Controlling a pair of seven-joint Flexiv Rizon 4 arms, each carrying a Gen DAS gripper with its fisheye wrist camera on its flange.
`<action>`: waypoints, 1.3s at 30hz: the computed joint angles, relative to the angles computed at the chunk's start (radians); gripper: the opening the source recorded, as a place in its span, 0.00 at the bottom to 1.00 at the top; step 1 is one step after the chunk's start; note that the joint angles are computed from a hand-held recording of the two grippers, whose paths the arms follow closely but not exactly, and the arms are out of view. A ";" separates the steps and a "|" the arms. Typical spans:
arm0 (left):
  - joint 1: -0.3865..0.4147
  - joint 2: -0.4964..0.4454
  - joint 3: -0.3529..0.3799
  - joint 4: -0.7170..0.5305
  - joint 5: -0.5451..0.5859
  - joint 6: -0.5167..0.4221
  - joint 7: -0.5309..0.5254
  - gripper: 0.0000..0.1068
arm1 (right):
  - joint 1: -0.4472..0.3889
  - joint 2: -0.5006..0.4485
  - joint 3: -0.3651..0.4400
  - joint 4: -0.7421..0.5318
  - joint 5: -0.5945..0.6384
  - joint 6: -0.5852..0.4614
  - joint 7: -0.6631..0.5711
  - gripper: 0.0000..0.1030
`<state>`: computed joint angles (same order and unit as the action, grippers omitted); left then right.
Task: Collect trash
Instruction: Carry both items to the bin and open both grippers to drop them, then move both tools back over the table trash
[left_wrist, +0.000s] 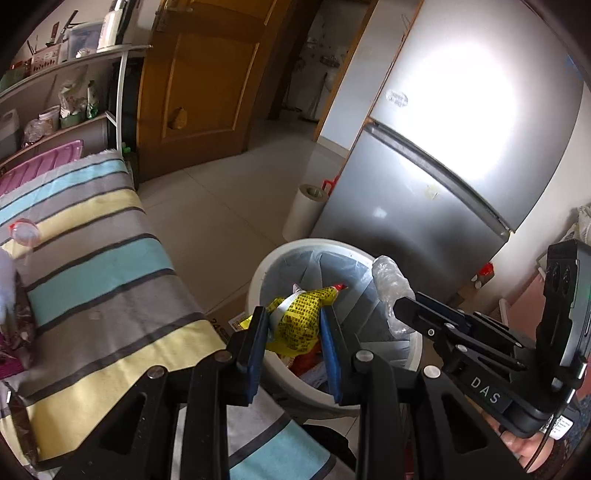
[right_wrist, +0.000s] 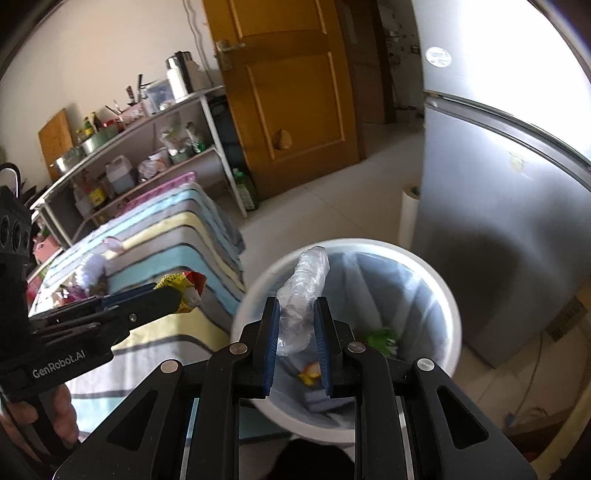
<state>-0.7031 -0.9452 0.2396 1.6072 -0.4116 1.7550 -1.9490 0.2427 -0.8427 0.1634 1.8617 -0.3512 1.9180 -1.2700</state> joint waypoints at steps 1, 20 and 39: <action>-0.002 -0.008 0.004 -0.016 0.000 -0.013 0.004 0.28 | 0.002 -0.004 -0.005 -0.002 0.002 -0.003 0.000 0.19; 0.028 -0.063 0.023 -0.142 0.149 -0.156 -0.138 0.49 | 0.053 -0.035 -0.077 -0.044 0.064 -0.101 -0.009 0.35; -0.131 0.041 0.216 0.104 0.091 -0.008 -0.219 0.52 | 0.138 0.037 -0.098 0.045 0.132 0.053 -0.042 0.43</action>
